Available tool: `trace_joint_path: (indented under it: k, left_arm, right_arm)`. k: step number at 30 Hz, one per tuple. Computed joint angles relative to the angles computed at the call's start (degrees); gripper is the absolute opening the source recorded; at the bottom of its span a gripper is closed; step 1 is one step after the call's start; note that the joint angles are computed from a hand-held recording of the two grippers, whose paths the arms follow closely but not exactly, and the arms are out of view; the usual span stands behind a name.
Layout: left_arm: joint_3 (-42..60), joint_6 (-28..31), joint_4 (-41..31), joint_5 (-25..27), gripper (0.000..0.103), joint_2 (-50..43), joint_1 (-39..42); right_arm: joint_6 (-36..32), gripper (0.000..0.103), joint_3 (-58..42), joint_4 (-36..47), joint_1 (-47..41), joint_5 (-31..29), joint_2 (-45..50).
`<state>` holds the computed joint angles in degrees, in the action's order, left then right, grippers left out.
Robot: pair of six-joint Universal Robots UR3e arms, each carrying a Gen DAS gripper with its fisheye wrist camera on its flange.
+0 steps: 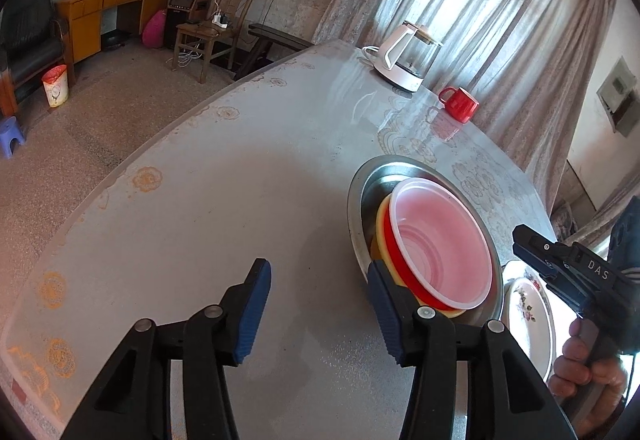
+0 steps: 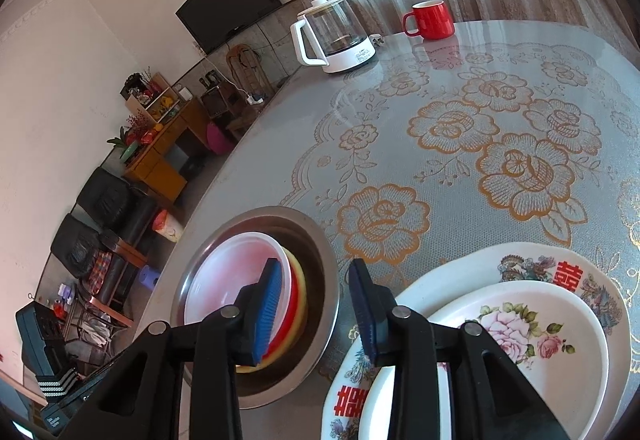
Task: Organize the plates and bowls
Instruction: 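Move the left gripper to the steel bowl rim and close it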
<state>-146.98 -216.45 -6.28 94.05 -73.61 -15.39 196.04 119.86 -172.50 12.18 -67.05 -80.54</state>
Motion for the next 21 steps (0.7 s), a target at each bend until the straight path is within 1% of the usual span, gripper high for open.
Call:
trace_joint_path:
  k: [2,5,9,16,20,21]
  left_arm:
    - [0.05,0.24,0.1,-0.25,0.052,-0.12,0.78]
    - [-0.81,1.51,0.81,-3.5,0.052,0.4,2.96]
    - [-0.47,2.74,1.51,-5.34,0.05,-0.46,3.65]
    - [3.14,3.51,-0.02,-4.38,0.048,-4.5,2.44]
    - [3.72,4.56,1.58,-6.15,0.043,-7.21,3.22]
    - [3.34,4.83,3.44,-6.69,0.039,-8.16,3.53]
  right_arm:
    - [-0.32,0.028,-1.3,0.7,0.42,-1.16,0.97]
    - [-0.71,0.028,-3.4,2.54,0.78,-2.12,2.64]
    - [-1.27,0.026,-5.98,4.67,1.39,-2.96,4.88]
    - [-1.65,0.024,-9.0,6.92,2.36,-3.49,8.51]
    - [-2.33,0.024,-10.2,8.79,2.91,-3.53,9.57]
    - [-2.55,0.024,-10.43,9.73,2.7,-2.71,9.78]
